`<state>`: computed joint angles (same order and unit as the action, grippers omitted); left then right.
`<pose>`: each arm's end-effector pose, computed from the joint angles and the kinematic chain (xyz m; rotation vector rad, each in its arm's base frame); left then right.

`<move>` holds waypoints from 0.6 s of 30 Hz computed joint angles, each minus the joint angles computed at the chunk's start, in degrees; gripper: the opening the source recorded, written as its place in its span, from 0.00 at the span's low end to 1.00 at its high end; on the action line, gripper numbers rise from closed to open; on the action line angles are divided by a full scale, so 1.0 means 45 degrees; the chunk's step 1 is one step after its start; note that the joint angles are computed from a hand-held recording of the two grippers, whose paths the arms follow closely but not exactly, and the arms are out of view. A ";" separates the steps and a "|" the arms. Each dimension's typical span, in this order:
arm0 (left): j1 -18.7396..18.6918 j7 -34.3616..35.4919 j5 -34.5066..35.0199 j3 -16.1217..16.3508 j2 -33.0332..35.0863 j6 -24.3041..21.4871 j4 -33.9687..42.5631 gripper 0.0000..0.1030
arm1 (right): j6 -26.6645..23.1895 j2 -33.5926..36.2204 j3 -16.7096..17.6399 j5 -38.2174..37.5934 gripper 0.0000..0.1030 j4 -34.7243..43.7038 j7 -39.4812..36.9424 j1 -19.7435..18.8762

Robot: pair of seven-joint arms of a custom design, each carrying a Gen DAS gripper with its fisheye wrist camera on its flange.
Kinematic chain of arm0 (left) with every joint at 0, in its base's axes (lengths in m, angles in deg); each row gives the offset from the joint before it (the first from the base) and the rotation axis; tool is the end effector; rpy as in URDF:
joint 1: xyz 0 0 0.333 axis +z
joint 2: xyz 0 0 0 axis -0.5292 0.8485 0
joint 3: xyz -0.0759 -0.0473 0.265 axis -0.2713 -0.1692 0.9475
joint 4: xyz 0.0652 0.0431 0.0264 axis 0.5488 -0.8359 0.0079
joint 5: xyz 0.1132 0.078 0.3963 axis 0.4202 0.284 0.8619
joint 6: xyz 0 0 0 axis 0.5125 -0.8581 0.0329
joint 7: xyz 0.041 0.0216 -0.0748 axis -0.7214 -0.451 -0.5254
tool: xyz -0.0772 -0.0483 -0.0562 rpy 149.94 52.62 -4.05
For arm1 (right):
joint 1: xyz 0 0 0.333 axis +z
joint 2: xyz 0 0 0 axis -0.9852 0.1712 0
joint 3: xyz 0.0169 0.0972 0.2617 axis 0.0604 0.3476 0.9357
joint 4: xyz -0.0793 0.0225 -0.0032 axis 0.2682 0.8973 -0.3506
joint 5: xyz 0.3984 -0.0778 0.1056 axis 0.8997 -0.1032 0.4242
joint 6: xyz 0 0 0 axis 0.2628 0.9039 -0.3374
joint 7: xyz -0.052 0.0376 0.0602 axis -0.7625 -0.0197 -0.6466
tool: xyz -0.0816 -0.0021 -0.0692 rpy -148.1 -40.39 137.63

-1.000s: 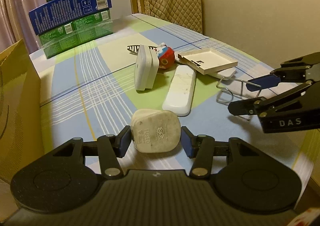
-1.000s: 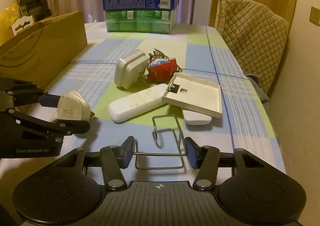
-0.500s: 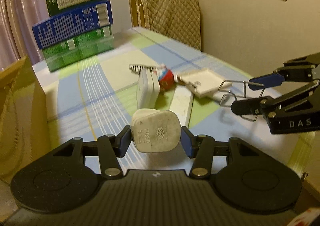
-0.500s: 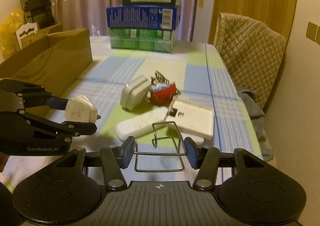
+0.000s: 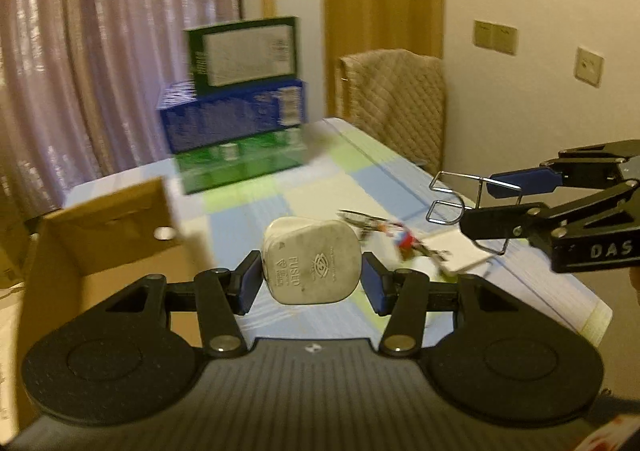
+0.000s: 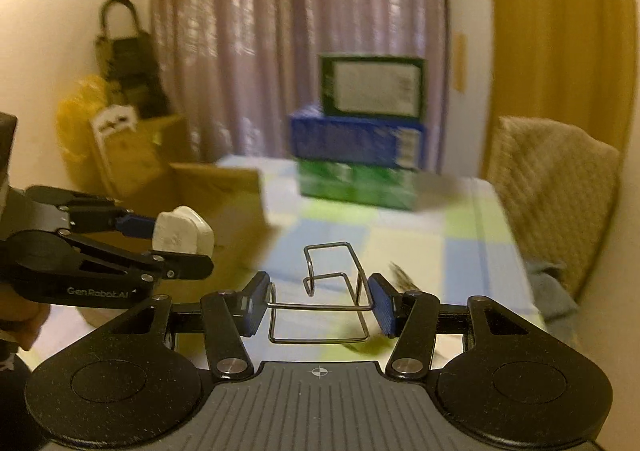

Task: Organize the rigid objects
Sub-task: 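Carry plug and rack into the cardboard box and open both tools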

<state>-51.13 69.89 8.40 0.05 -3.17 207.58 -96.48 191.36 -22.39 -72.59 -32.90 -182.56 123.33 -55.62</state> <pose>0.4719 -0.1592 0.4759 -1.3247 1.9532 -0.9917 0.4738 0.3909 0.5233 -1.8258 1.1159 -0.5511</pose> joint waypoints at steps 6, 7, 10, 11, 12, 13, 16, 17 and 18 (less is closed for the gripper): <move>0.1283 0.0552 0.0187 0.0468 -0.1271 -0.1226 -0.0520 0.46 | -0.0304 0.2122 0.0312 0.3523 0.49 0.2726 -0.3733 0.1044; 0.1567 0.0705 0.0243 0.0525 -0.1392 -0.1424 -0.0577 0.46 | -0.0444 0.2533 0.0336 0.3794 0.49 0.3243 -0.4062 0.1211; 0.2175 0.1049 0.0196 0.0667 -0.1560 -0.1809 -0.0704 0.46 | -0.0958 0.4048 0.0602 0.4794 0.49 0.5064 -0.5356 0.1561; 0.2312 0.1236 0.0144 0.0794 -0.1593 -0.1912 -0.0758 0.46 | -0.1168 0.4512 0.0546 0.4942 0.49 0.5642 -0.5587 0.1768; 0.2443 0.1394 0.0102 0.0847 -0.1541 -0.1944 -0.0758 0.46 | -0.1324 0.4963 0.0473 0.5090 0.49 0.6152 -0.5795 0.1975; 0.2514 0.1650 0.0035 0.1001 -0.1469 -0.1974 -0.0742 0.46 | -0.1568 0.5518 0.0413 0.5249 0.49 0.6844 -0.6024 0.2197; 0.2663 0.2231 -0.0263 0.1257 -0.1143 -0.1932 -0.0668 0.46 | -0.2019 0.6677 -0.0015 0.5503 0.49 0.8235 -0.6505 0.2863; 0.2641 0.2441 -0.0413 0.1361 -0.0985 -0.1886 -0.0599 0.46 | -0.2244 0.7117 -0.0213 0.5533 0.49 0.8792 -0.6622 0.3120; 0.2648 0.2602 -0.0548 0.1401 -0.0873 -0.1832 -0.0590 0.46 | -0.2366 0.7377 -0.0352 0.5652 0.49 0.9083 -0.6757 0.3277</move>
